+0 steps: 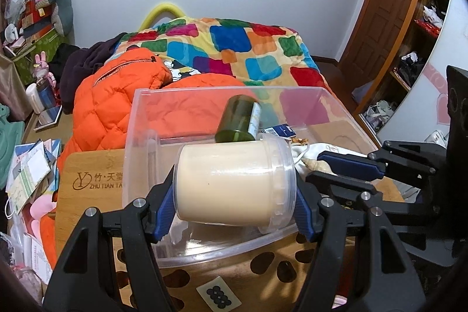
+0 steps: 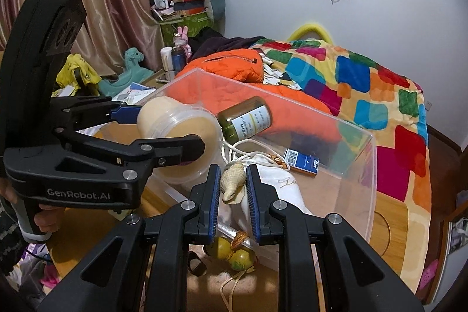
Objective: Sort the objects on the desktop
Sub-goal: 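Lift the cream jar with the left gripper while the right carries the shell over the box, then lower the cream jar into the clear box with the left gripper while the right releases the shell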
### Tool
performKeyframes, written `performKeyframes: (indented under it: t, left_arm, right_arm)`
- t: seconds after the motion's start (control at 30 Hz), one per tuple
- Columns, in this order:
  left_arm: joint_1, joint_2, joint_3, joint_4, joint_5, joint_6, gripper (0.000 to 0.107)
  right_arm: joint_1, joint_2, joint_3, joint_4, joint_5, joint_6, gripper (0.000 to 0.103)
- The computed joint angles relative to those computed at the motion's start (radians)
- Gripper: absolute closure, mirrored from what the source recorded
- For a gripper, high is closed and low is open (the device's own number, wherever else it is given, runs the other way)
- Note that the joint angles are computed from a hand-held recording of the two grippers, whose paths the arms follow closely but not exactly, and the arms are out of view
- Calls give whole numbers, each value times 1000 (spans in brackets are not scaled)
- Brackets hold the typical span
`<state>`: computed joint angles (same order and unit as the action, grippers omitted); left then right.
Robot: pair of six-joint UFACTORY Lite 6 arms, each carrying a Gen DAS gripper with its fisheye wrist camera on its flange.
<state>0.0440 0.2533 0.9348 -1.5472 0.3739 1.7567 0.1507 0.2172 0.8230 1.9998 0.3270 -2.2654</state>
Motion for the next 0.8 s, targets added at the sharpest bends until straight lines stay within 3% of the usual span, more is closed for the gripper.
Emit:
performKeyframes:
  t: [0.3, 0.47, 0.67, 0.8]
  left_arm:
    - [-7, 9, -7, -29, -15, 31, 40]
    - [-4, 9, -8, -31, -14, 35, 40]
    - [1, -17, -24, -52, -22, 67, 40]
    - [7, -46, -38, -53, -18, 71, 40]
  right_arm:
    - [38, 13, -5, 228, -53, -224, 87]
    - [28, 10, -11, 220, -42, -214, 87]
    - [45, -2, -21, 328, -64, -330, 85]
    - [57, -34, -49, 422, -72, -421, 74]
